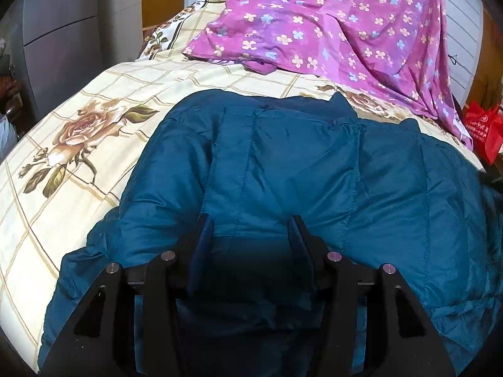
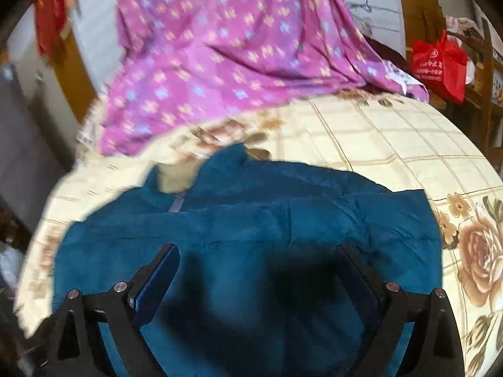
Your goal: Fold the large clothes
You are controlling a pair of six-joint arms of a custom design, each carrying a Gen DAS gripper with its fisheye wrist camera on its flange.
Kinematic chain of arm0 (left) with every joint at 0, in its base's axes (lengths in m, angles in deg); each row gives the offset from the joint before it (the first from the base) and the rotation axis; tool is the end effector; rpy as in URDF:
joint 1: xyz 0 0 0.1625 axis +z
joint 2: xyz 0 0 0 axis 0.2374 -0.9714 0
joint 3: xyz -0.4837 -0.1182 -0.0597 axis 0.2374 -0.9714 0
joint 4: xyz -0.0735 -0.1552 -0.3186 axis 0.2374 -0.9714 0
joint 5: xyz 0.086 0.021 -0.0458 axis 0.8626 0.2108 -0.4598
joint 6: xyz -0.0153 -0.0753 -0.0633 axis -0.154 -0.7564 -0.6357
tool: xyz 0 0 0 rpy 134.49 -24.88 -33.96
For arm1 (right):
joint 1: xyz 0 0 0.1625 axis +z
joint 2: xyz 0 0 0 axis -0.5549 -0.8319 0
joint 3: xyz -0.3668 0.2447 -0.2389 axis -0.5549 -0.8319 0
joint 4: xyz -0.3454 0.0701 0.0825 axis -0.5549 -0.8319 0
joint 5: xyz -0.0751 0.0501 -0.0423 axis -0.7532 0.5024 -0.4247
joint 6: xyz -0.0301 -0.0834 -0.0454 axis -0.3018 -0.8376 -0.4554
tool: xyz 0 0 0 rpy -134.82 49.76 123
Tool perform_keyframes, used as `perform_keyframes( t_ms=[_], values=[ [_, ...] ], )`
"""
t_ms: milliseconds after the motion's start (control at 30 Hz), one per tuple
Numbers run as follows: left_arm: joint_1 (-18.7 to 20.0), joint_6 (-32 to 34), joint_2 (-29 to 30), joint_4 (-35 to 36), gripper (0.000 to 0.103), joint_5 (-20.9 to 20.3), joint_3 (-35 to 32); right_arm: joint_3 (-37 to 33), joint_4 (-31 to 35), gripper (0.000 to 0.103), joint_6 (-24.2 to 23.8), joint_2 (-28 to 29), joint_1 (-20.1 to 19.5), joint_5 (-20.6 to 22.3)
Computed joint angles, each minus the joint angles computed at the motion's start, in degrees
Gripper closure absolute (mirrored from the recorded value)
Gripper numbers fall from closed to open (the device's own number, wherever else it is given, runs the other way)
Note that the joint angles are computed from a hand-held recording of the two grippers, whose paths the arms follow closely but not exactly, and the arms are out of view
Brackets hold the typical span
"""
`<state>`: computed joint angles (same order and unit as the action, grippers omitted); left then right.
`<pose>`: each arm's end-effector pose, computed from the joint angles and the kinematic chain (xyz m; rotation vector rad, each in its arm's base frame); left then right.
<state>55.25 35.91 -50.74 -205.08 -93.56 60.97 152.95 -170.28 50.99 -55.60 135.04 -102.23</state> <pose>-0.0050 -0.5709 0.1898 0.3936 2.2806 -0.9254 0.1843 -0.5829 0.0818 0.0058 -2.2716 1.0134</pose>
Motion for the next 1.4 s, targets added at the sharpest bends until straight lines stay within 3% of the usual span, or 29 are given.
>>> perform_keyframes(
  t_ms=[67,200,267,300,400,533,600,667,733,833,967,1033,1100,1167,1200,1267,1400],
  values=[
    [0.07,0.00,-0.14,0.09,0.052,-0.34,0.04,-2.42,7.46,0.000,2.42,0.37,-1.71,-2.19],
    [0.03,-0.68,-0.27,0.78,0.052,-0.13,-0.05,-3.96,10.46,0.000,1.36,0.82,-1.94,-3.60],
    [0.05,-1.40,-0.35,1.10,0.045,0.58,-0.21,-4.47,12.08,0.002,3.58,0.38,-0.78,-5.67],
    [0.06,-2.05,-0.34,1.38,0.038,1.32,-0.40,-4.53,9.60,0.002,3.48,0.57,0.38,-6.13],
    [0.57,-3.36,-1.03,2.86,0.038,0.15,-0.57,-3.21,0.17,0.002,-0.28,1.93,3.50,-3.31],
    [0.74,-3.63,-1.19,3.08,0.038,-0.35,-0.55,-5.53,1.46,0.002,-2.08,4.87,5.86,2.71],
    [0.76,-3.78,-1.26,3.36,0.038,-0.54,-0.62,-9.60,8.33,0.001,-1.17,7.59,5.91,-0.68],
    [0.64,-3.76,-1.19,3.47,0.037,-0.24,-0.63,-12.30,10.38,0.000,-2.22,10.57,5.22,-5.38],
    [0.72,-3.85,-1.25,3.69,0.037,-0.28,-0.73,-11.70,6.89,0.000,-4.32,11.19,4.96,-4.63],
    [0.89,-4.01,-1.43,3.92,0.037,-0.69,-0.83,-8.40,5.87,0.000,-3.81,8.94,5.21,-2.46],
    [0.98,-4.19,-1.49,3.97,0.037,-0.88,-0.78,-0.03,-5.61,0.000,-6.06,6.46,6.75,-1.53],
    [1.03,-4.19,-1.52,4.00,0.037,-0.97,-0.78,3.56,-9.16,0.000,-6.16,5.85,7.10,-3.54],
    [0.96,-4.00,-1.47,3.91,0.037,-0.75,-0.78,7.93,-11.87,0.000,-3.96,5.55,5.70,-4.31],
    [0.95,-3.83,-1.43,3.80,0.034,-0.95,-0.64,10.52,-12.74,0.000,-2.55,5.83,2.76,-1.90],
    [0.96,-3.76,-1.44,3.92,0.034,-0.89,-0.69,11.53,-16.34,0.000,-4.66,6.96,1.36,0.23],
    [0.93,-3.70,-1.35,3.94,0.034,-0.75,-0.74,12.40,-18.07,0.000,-4.34,7.06,0.35,2.64],
    [0.92,-3.70,-1.27,4.18,0.033,-0.63,-0.89,9.62,-16.63,0.000,-5.73,8.36,1.92,-2.46]
  ],
)
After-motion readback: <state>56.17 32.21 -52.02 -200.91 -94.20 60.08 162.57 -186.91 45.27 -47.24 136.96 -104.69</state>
